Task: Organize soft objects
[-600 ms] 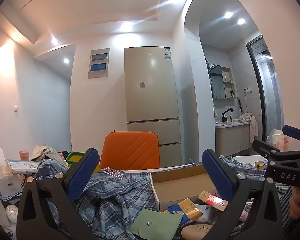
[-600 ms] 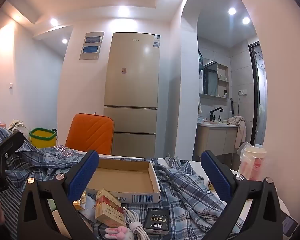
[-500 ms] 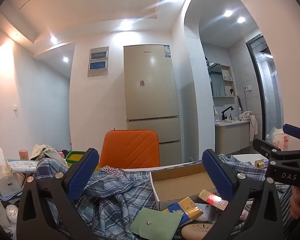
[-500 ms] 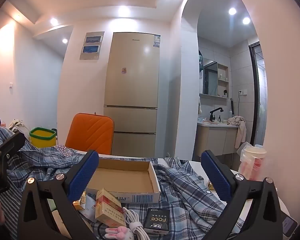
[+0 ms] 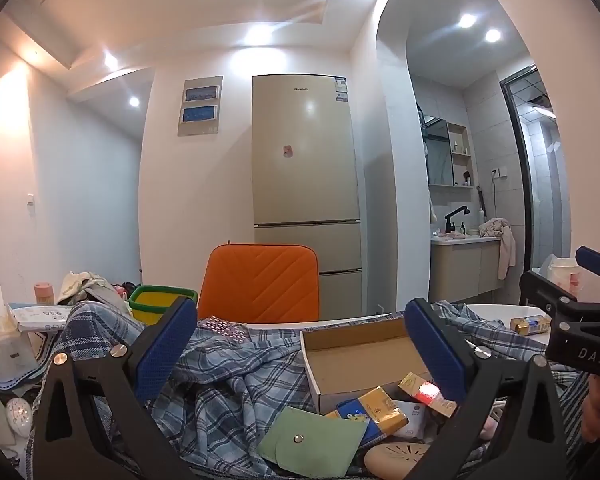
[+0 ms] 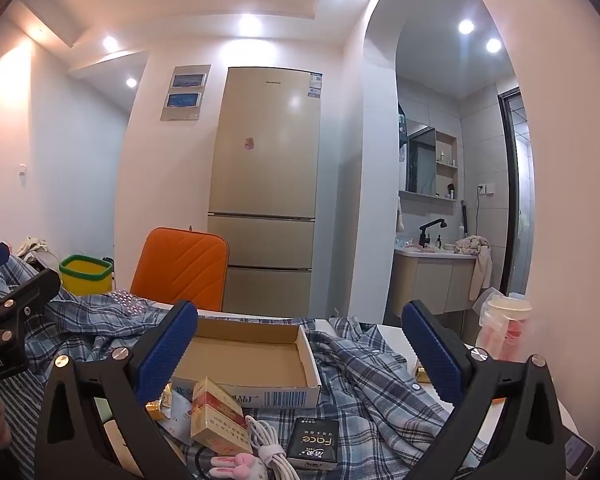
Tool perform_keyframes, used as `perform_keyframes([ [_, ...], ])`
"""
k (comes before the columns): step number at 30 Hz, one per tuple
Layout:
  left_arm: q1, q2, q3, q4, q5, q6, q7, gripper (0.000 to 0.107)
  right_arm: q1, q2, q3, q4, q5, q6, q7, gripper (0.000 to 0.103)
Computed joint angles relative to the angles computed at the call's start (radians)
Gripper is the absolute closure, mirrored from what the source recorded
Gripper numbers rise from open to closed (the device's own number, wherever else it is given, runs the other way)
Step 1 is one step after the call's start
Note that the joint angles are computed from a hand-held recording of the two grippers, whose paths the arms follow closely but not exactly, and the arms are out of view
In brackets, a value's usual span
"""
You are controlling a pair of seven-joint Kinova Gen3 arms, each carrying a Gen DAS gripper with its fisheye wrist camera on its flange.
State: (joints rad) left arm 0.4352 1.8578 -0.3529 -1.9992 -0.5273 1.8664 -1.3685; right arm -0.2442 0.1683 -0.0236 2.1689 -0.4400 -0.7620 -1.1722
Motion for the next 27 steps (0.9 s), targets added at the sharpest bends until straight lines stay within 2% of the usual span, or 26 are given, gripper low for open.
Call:
perform_keyframes([
  [5, 0.001, 0.000, -0.004, 0.007, -0.005, 0.002, -0.007, 0.004, 0.000, -0.022, 0.003, -0.008, -0.003, 0.035, 0.036, 0.000],
  [10, 0.000, 0.007, 0.001, -0.011, -0.014, -0.007, 0.006, 0.004, -0.032, -0.008, 0.006, 0.025, -0.010, -0.049, 0.049, 0.000],
  [14, 0.000, 0.011, 0.012, -0.028, -0.002, -0.013, 0.010, 0.004, 0.007, -0.008, -0.021, 0.013, 0.041, 0.000, 0.044, 0.000],
  [19, -0.002, 0.006, 0.026, -0.017, 0.021, -0.005, 0.009, 0.004, -0.019, -0.001, -0.015, 0.036, 0.030, -0.064, 0.054, 0.000],
  [27, -0.004, -0.006, 0.021, -0.005, 0.022, 0.006, 0.011, 0.004, -0.014, -0.009, -0.012, 0.027, 0.023, -0.033, 0.061, 0.000],
])
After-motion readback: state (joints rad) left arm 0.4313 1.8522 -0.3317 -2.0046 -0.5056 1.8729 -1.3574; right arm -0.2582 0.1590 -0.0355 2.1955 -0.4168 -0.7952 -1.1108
